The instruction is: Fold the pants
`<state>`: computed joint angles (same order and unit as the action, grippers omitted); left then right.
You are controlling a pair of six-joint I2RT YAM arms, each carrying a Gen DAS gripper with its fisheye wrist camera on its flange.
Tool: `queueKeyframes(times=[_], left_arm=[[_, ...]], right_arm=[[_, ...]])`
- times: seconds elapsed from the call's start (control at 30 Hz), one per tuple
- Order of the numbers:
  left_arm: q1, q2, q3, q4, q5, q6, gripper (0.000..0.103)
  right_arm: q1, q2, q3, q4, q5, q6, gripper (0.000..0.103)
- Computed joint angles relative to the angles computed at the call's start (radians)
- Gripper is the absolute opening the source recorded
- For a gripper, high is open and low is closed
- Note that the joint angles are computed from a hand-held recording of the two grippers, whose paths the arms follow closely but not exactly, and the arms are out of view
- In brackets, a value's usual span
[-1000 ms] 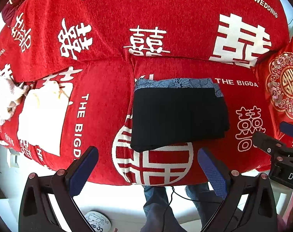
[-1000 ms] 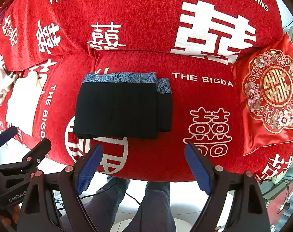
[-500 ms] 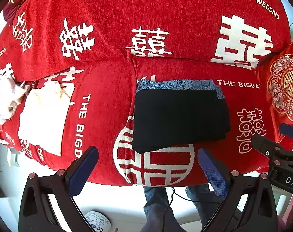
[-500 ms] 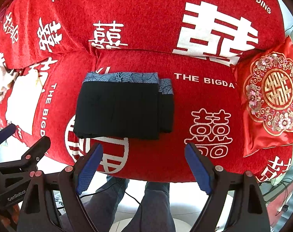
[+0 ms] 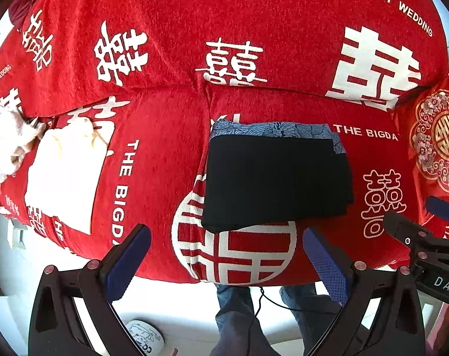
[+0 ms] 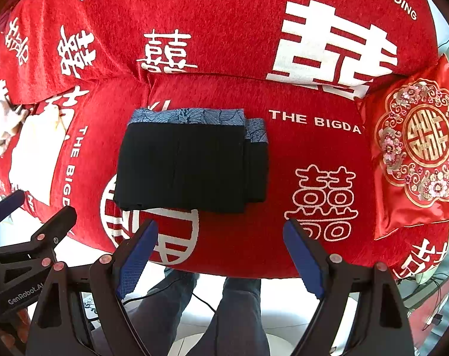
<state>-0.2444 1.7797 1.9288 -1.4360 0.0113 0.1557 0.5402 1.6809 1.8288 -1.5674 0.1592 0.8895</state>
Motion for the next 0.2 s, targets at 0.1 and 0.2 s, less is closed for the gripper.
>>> queueKeyframes(times=[0.1, 0.2], left_arm=[[0.002, -0.004, -0.003, 0.003, 0.009, 0.002, 0.103], [-0.001, -0.003, -0.002, -0.001, 0.014, 0.008, 0.103]], right_arm=[[0.001, 0.003, 0.002, -0.001, -0.001, 0.003, 0.089], [0.003, -0.001, -0.012, 0.008, -0.003, 0.001, 0.089]])
